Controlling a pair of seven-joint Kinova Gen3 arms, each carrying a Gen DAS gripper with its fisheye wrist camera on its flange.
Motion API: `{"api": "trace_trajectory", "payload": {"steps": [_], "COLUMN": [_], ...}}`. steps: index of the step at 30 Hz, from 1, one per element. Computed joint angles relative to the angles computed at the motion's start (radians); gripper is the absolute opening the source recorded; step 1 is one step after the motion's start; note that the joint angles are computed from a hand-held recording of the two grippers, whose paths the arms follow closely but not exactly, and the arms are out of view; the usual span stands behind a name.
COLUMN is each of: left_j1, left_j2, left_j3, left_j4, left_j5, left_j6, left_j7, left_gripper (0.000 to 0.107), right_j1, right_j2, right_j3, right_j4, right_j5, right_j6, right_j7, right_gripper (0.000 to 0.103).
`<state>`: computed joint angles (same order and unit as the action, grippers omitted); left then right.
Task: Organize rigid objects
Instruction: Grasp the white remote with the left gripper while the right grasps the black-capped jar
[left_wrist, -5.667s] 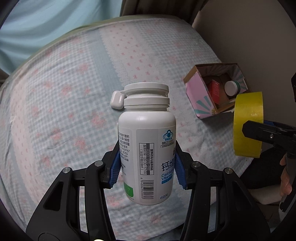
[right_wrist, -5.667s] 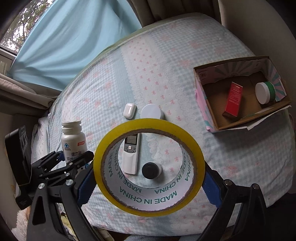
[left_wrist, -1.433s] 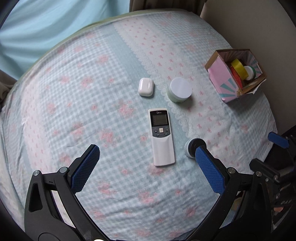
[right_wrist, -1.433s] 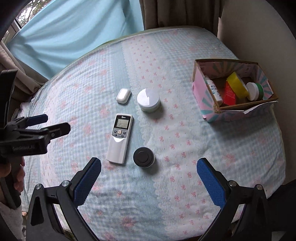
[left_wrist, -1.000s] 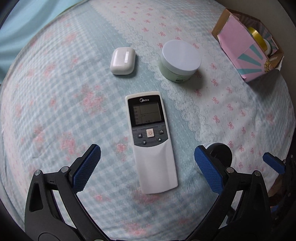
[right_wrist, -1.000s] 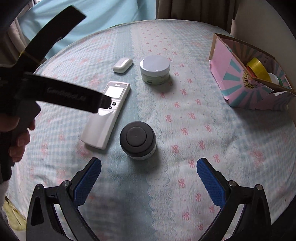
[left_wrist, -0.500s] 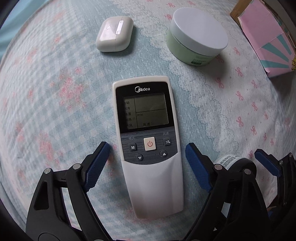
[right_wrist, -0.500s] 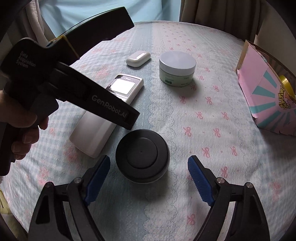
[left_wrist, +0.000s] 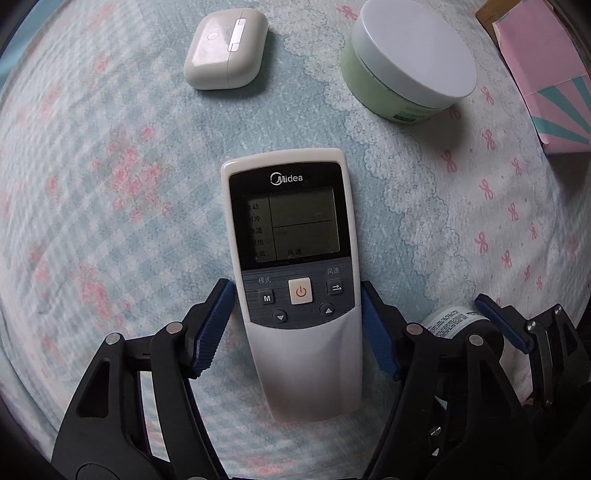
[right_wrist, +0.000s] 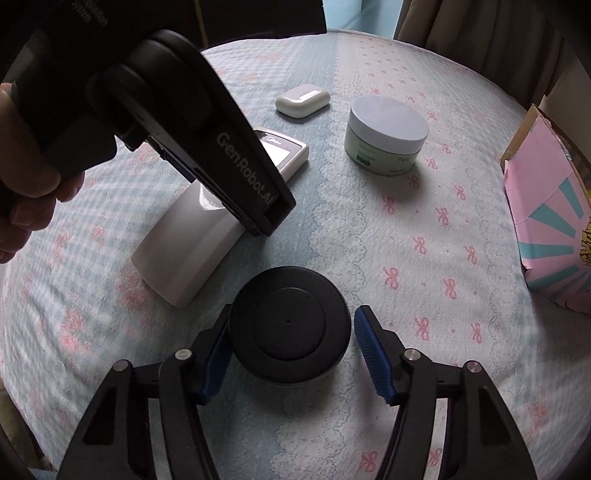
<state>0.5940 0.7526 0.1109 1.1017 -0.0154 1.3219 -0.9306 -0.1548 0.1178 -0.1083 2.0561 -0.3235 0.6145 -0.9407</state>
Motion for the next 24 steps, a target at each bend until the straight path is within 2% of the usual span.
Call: {"api": "trace_trajectory", "payload": {"steps": [3, 8, 17, 24], "left_j1": [0.004, 0.005, -0.021, -0.018], "left_j2": [0.018, 0.001, -0.076, -0.134], "left_j3": [0.000, -0.002, 0.006, 0.011], "left_j4": [-0.040, -0.019, 0.112, 0.155], "left_j5": [-0.002, 0.003, 0.022, 0.003], "left_j6": [0.017, -0.008, -0.113, -0.124], "left_j7": [-0.003, 0.003, 0.005, 0.010], "left_gripper": [0.057, 0.056, 0.056, 0.056], "right_j1": [-0.003, 0.004, 0.004, -0.006], "right_j2": [0.007, 0.005, -0.011, -0.053], "right_j3": [-0.004, -0.005, 0.010, 0.021], "right_j4": [0.004, 0.004, -0.002, -0.024], "right_j5": [0.004, -0.011, 0.010, 0.048], "right_j6": [-0.013, -0.008, 0.002, 0.043], "right_j7": [0.008, 0.020, -0.016, -0.078], "right_gripper": [0.052, 0.052, 0.052, 0.052]}}
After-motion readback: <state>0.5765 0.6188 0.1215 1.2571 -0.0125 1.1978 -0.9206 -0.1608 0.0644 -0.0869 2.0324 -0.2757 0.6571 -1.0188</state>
